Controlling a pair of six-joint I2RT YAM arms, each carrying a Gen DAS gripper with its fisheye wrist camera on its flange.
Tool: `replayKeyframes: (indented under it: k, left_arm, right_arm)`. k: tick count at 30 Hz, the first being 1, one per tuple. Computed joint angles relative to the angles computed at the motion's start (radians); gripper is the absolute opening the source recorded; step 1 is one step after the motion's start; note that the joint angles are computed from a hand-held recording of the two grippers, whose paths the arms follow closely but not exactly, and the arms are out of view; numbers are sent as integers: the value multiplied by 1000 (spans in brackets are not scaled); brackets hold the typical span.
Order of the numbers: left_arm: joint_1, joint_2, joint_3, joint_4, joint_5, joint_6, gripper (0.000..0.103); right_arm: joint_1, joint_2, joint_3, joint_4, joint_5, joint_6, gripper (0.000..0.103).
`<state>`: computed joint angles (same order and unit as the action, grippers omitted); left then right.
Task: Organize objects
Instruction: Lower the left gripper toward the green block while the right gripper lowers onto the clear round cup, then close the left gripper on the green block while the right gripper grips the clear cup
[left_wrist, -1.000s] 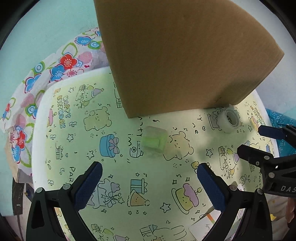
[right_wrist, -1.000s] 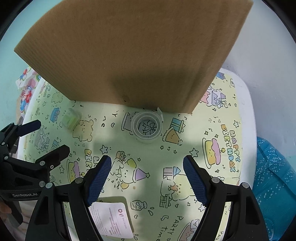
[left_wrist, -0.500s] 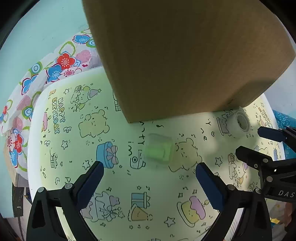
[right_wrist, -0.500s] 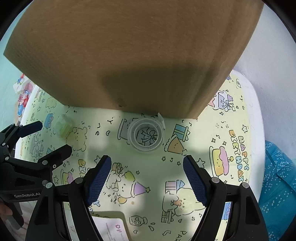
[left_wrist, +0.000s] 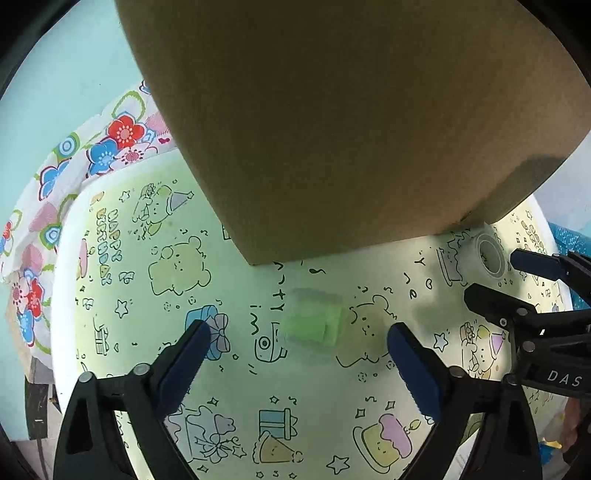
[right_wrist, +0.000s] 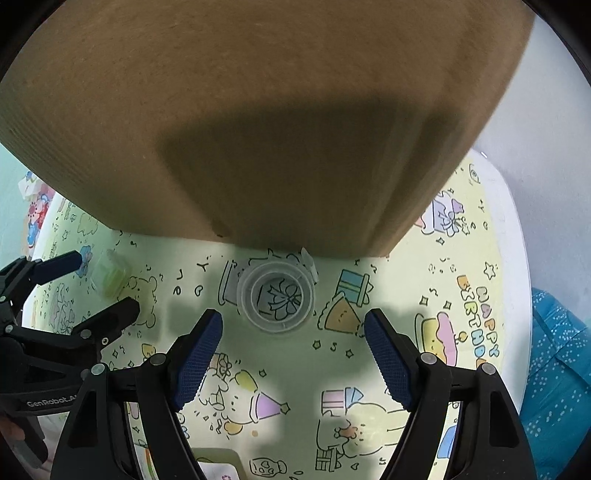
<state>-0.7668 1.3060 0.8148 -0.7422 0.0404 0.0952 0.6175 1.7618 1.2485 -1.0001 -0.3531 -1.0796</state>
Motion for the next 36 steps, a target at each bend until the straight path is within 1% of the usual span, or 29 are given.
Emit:
replayKeyframes:
  k: [2,6,8,9,12,14,15,16,23,25,28,30,32,35,36]
  left_arm:
    - [3,5,-4,2,8,4,94]
    - [-14,-9,-18,19,-6,-1,92]
    - [-26,-22,-28,25,-11,0,88]
    - [-31,-28,-33,26,-14,-1,88]
    - [-49,-49,-50,32,-25,0,87]
    - [-53,-55,-55,34,-24,0,87]
    - [-54,-55,-54,31,-23,-2,87]
    - [-54,-54,-53,29,-21,-3,87]
    - [-67,-62,-54,22,-23,-21,87]
    - [-67,-64,-53,20,-20,-30,85]
    - [-73,-74,-55,22,-44,-48,72]
    - [-67,-79,-50,18,-44,-58,60]
    - [-60,-82,-45,13,-41,-66,43]
    - [-47,-87,-41,4,-24,-77,34]
    - [-45,-89,-40,-1,-15,-79,34]
  right_arm:
    - [2,-3,0,-1,-5,-1,81]
    - [4,-9,-6,10,-15,8,81]
    - [3,5,6,-3,-19,6,78]
    - [3,12,11,-8,-18,8,72]
    - [5,9,9,-2,-14,10,64]
    - [7,2,4,4,-12,9,56]
    - [7,-4,0,9,-12,9,47]
    - [7,-8,-1,10,-12,8,44]
    - [-10,-12,14,-24,-17,-24,44]
    - [-15,-17,16,-30,-17,-34,44]
    - [-22,-29,12,-32,-15,-51,44]
    - [-25,-32,12,-38,-15,-59,44]
    - [-29,-39,8,-40,-14,-65,44]
    - [-35,-47,3,-37,-12,-66,44]
    - [-36,-46,5,-42,-9,-69,44]
